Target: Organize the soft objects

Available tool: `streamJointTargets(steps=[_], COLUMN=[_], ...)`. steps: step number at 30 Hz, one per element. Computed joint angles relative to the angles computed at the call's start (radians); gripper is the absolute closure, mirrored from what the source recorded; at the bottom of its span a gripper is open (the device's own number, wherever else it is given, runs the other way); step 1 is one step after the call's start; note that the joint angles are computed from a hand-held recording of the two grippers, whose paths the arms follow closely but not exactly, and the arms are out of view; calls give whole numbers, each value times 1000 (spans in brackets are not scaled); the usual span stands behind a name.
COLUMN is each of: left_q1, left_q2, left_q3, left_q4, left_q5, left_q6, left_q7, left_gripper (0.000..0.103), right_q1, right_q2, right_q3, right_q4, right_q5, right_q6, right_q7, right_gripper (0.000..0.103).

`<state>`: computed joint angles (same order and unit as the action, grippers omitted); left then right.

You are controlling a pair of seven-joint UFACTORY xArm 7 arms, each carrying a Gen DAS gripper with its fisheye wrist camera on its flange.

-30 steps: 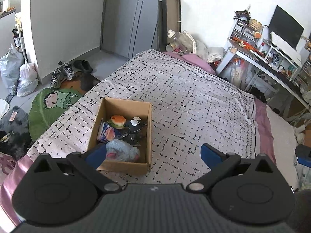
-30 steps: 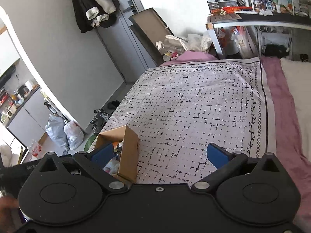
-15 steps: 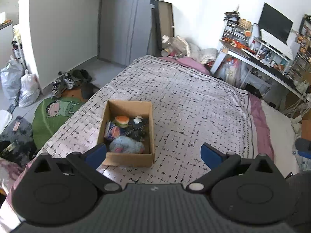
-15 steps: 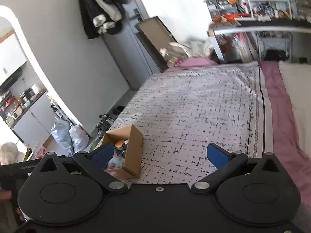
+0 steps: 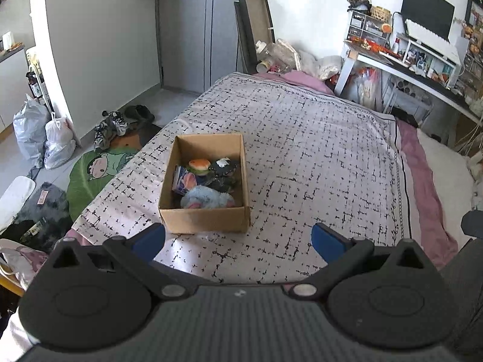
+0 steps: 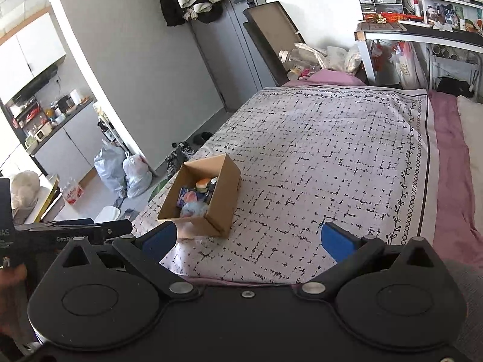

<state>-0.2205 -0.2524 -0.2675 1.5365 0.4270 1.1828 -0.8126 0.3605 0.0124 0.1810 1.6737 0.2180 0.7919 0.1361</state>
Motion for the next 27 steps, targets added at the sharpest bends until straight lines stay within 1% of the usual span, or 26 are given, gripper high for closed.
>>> streamJointTargets(steps=[4,15,27], left_q1=[-10,-34,-48], left_q2=[13,38,54], left_q3=[-14,-15,-13], left_q4=[16,47,66], left_q5=[18,38,64], left_q6=[9,19,20], left_q7=[0,-20,-38], left_gripper=[1,1,1], right_q1=[-4,-20,-21], right_q2=[-1,11,8], right_q3=[-4,-11,-10], right_q4=[-9,-18,-26], right_q5=[8,46,39], right_q6=[0,11,7], right_q7=[-8,-34,-43], right_gripper=[0,0,0])
